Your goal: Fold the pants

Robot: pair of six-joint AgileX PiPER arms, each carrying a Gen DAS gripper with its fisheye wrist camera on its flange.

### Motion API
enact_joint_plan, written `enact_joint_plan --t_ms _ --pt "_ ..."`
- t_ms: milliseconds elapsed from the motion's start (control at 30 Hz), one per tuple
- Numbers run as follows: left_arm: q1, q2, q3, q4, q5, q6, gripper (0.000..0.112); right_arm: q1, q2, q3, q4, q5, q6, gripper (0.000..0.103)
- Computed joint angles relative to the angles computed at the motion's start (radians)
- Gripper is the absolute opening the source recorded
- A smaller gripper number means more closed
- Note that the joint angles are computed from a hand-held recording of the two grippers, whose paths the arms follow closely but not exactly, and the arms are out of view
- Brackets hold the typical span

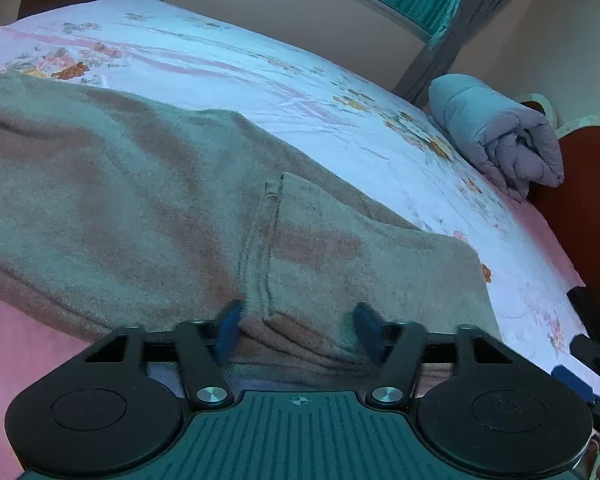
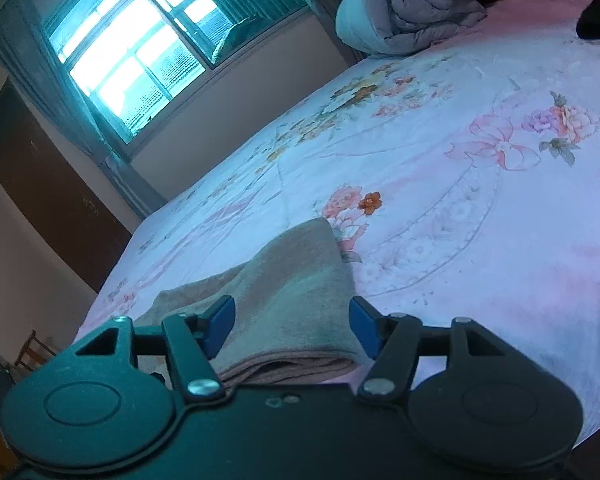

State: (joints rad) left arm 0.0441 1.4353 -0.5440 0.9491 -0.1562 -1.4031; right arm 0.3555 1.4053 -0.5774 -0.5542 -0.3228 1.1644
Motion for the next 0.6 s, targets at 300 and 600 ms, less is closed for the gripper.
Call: enact_joint_plan --t_ms 300,600 --pt "0.270 -0.002 0.055 0.130 -0.350 -0.106 0.019 -0.119 0.026 0.033 -0.151 -0.107 0.266 0.060" --pt "0.278 0.136 0.050 0.037 -0.356 0.083 0.021 -0.211 0.202 -0.007 -0.456 -0.440 0.684 0.073"
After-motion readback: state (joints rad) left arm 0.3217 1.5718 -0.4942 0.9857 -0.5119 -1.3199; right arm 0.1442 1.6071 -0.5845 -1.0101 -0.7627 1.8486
